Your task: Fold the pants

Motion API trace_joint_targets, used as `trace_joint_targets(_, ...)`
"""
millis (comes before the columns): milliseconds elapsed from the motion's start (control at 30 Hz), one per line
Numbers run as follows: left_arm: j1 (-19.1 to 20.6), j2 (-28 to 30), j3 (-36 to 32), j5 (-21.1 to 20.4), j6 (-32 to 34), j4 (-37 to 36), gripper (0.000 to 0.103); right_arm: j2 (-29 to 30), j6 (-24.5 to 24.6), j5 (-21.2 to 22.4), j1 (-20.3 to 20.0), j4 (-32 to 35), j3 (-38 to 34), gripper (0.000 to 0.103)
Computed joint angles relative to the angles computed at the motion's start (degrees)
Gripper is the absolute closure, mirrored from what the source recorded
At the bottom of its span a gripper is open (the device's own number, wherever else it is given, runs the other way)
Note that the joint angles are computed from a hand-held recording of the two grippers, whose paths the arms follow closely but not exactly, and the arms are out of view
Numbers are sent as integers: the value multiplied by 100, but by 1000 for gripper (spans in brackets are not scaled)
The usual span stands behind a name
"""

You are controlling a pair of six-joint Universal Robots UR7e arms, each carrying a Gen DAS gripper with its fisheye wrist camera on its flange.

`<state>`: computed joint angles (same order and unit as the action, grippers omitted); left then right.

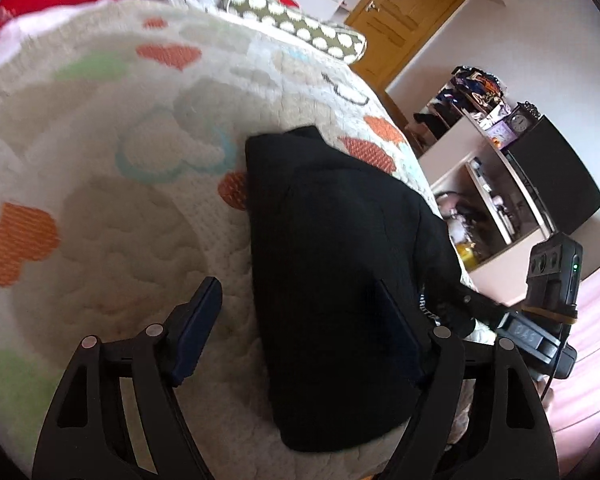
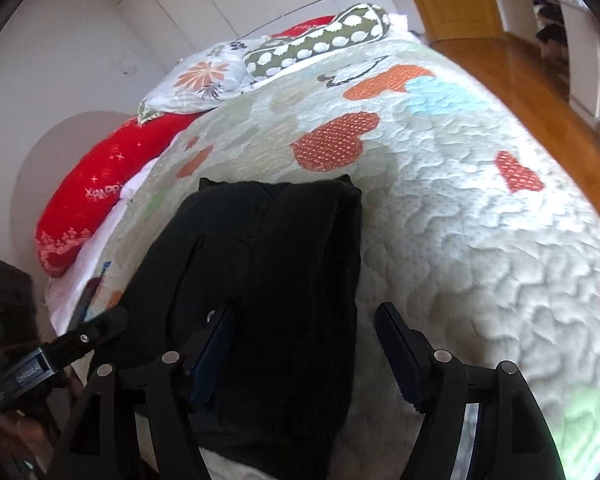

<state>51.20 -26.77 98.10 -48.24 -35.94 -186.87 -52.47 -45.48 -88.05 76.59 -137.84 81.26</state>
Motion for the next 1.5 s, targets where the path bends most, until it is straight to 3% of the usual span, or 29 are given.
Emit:
trace_joint_targets(100, 97, 116, -172, -244, 216, -34, 8, 154, 19, 385, -55, 335, -239, 31)
trace_joint_targets(133, 113, 164, -246, -290, 345, 13, 2, 197, 19, 527, -76, 391, -276, 35)
trace_joint_targets(200, 71, 241, -424, -213, 698, 327, 1, 265, -50, 487, -43, 275, -263, 49)
trace_joint_targets(267, 46, 236, -466, -267, 869, 392, 16, 244, -106, 527, -12, 150, -186, 60)
trace_joint_targets(300, 26, 210, -456, -299, 956, 333, 36, 238, -127, 546, 10, 137, -188, 63)
trace_joint_targets(333, 9, 173, -457, -308, 1048, 317, 49, 198, -169, 604, 49, 90, -152, 65)
trace_joint_targets(400, -45, 96, -444, -196, 1300, 188, 61, 177, -224, 710, 115, 112, -174, 67)
trace_joint_targets(500, -110, -18, -514, 128, 1752, 63, 64, 274, -273, 857, 280, 103, -315, 68)
trace_joint_targets(667, 137, -199, -736, 455, 1942, 331, 64, 875, -72, 953, 550, 148, -959, 68)
trace_joint_targets(733, 343, -207, -867, 553, 1774, 677, 62, 1273, -13, 710, 664, 214, -1354, 67)
trace_joint_targets(767, 414, -204, -922, 634, 1602, 927, 58, 1412, -3, 539, 706, 171, -1468, 66)
trace_joint_targets(833, 539, -169, -994, 717, 1271, 1284, 27, 1736, -52, -282, 840, -245, -1606, 54)
trace_joint_targets(867, 536, -150, -921, 861, 1301, 1103, 23, 1764, -77, -451, 849, -313, -1612, 49)
trace_joint_targets(933, 472, -186, -786, 990, 1370, 974, 22, 1613, -182, -316, 798, -430, -1430, 49)
trace_joint_targets(1000, 334, -222, -649, 1344, 1264, 955, 22, 1444, -268, -370, 795, -748, -1221, 48)
trace_joint_targets(1067, 152, -204, -529, 1842, 1210, 828, 22, 1235, -331, -253, 784, -1003, -987, 48)
trace_joint_targets(1167, 41, -152, -434, 2249, 1056, 899, 22, 977, -576, 12, 799, -1178, -631, 49)
trace_joint_targets(1267, 97, 55, -618, 2515, 909, 1160, 22, 949, -1021, -372, 876, -1221, -356, 53)
trace_joint_targets(1367, 133, 201, -704, 2524, 1052, 842, 22, 1167, -1399, -975, 897, -2093, -84, 54)
trace_joint_targets(1500, 4, 133, -631, 2734, 765, 1123, 22, 1031, -1090, -922, 902, -1944, -65, 53)
